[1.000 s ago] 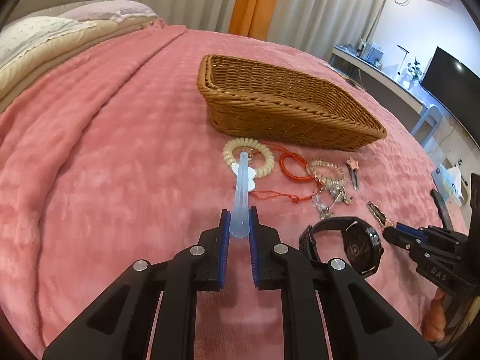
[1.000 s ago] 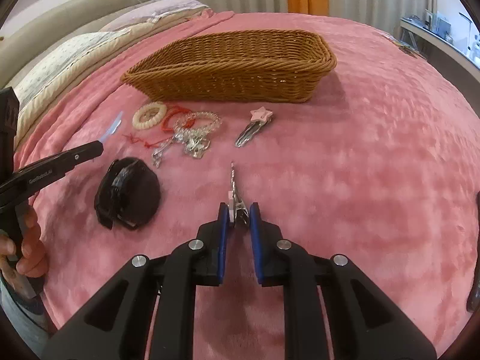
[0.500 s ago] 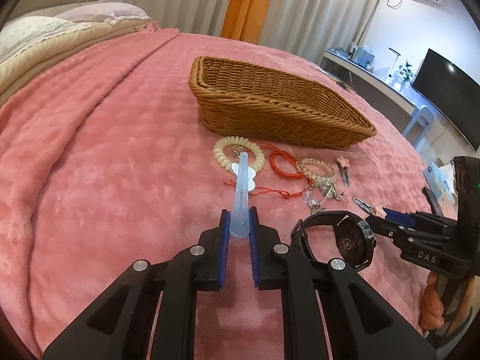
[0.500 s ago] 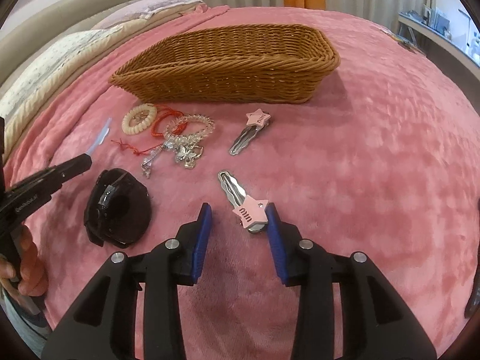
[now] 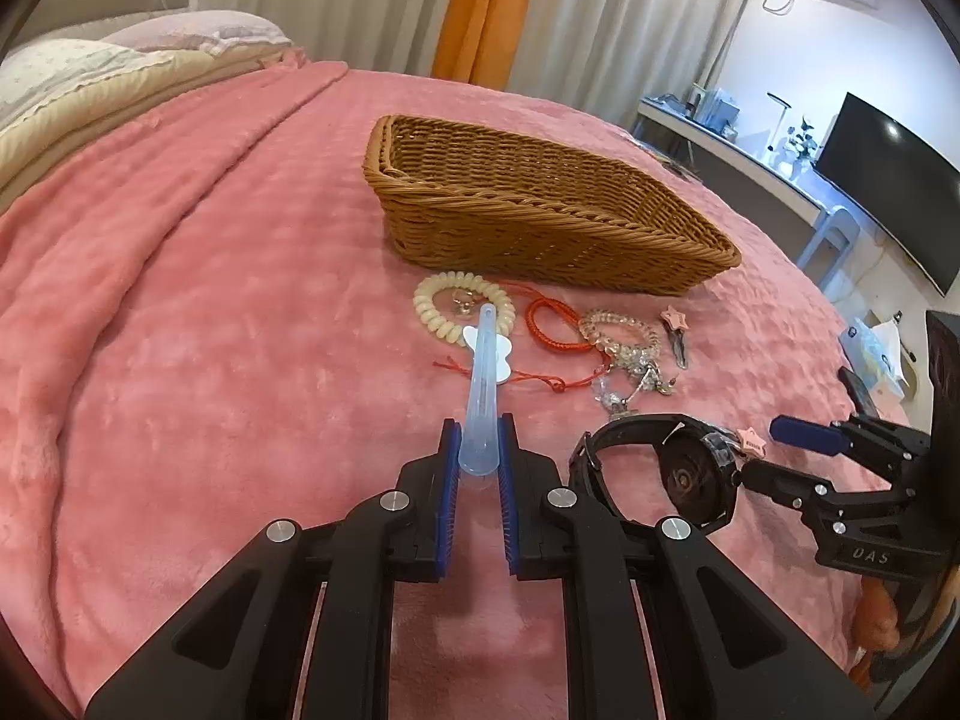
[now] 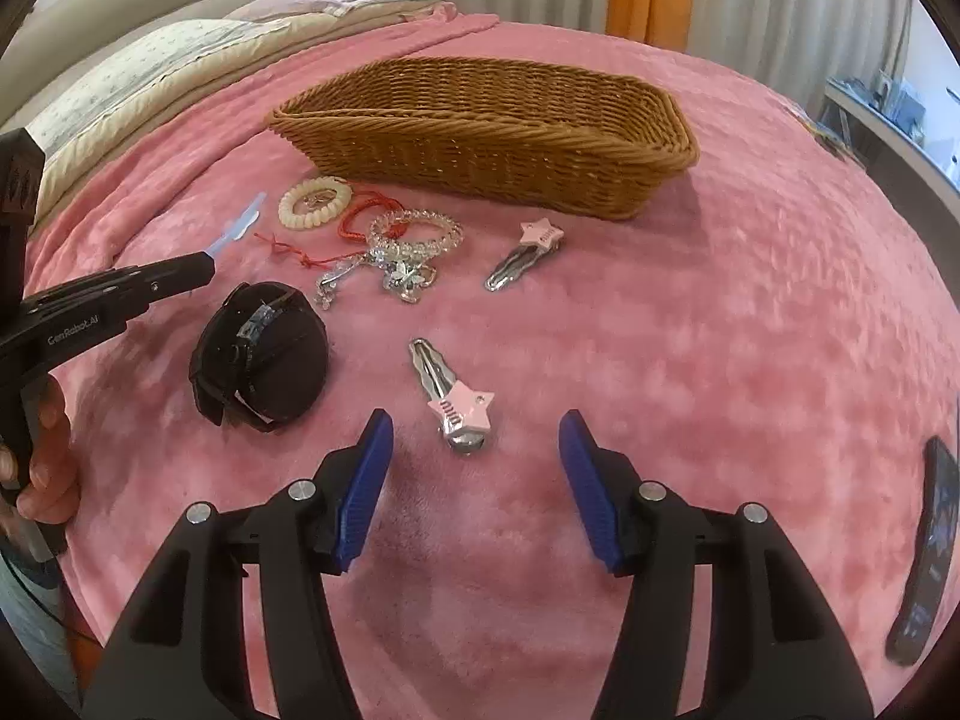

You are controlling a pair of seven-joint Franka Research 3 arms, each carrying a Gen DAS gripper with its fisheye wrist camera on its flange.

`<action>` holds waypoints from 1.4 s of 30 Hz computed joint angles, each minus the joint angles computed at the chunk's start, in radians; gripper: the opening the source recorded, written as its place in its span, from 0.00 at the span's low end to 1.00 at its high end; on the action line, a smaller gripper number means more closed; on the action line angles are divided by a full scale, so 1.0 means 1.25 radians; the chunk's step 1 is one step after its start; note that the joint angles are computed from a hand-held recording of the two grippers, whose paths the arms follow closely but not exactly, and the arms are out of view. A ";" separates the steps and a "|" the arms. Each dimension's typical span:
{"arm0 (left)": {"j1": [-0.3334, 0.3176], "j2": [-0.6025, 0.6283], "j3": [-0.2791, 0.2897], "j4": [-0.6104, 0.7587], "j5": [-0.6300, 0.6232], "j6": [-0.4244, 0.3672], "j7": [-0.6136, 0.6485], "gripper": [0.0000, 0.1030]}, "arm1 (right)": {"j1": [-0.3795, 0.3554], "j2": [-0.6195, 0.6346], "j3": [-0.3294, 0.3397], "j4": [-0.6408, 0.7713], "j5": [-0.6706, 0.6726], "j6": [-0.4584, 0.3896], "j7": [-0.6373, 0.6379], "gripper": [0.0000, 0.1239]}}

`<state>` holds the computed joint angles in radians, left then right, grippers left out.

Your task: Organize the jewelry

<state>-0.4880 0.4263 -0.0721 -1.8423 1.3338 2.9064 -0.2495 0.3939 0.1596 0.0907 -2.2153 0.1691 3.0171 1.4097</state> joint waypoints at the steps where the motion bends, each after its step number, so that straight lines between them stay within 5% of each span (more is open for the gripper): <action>1: 0.000 0.000 0.000 0.000 -0.001 -0.002 0.001 0.10 | 0.015 0.006 -0.018 0.009 -0.032 -0.003 0.025 0.44; 4: -0.002 0.001 0.001 0.001 0.004 -0.002 -0.001 0.10 | 0.005 0.038 -0.004 0.050 -0.030 -0.020 0.000 0.43; 8: -0.001 0.001 0.000 0.001 0.002 0.000 0.002 0.10 | -0.003 0.050 0.017 0.060 -0.017 -0.024 -0.048 0.15; 12: -0.010 -0.007 0.002 0.000 0.025 -0.012 -0.014 0.10 | 0.046 0.029 -0.031 0.025 -0.084 0.013 -0.004 0.15; 20: 0.007 -0.068 -0.027 -0.007 0.118 -0.020 -0.094 0.10 | -0.026 -0.040 0.048 0.018 0.074 0.061 -0.127 0.15; 29: -0.008 -0.040 -0.059 0.177 -0.045 -0.219 0.227 0.10 | -0.019 0.038 0.009 0.223 0.087 0.079 -0.108 0.15; 32: -0.006 0.048 -0.043 0.298 -0.110 -0.208 0.315 0.10 | -0.003 0.113 -0.022 0.334 0.066 0.033 -0.056 0.15; 38: 0.040 0.256 -0.054 0.517 -0.305 -0.154 0.479 0.10 | -0.045 0.298 0.005 0.573 0.103 -0.109 -0.038 0.15; 42: 0.031 0.349 -0.044 0.615 -0.391 -0.197 0.568 0.10 | -0.057 0.383 0.012 0.670 0.112 -0.181 -0.029 0.15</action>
<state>-0.4496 0.8627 -0.1274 -1.0735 0.8450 2.6607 0.4607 0.3224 0.6380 0.1064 -1.3772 0.3095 2.7904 1.3738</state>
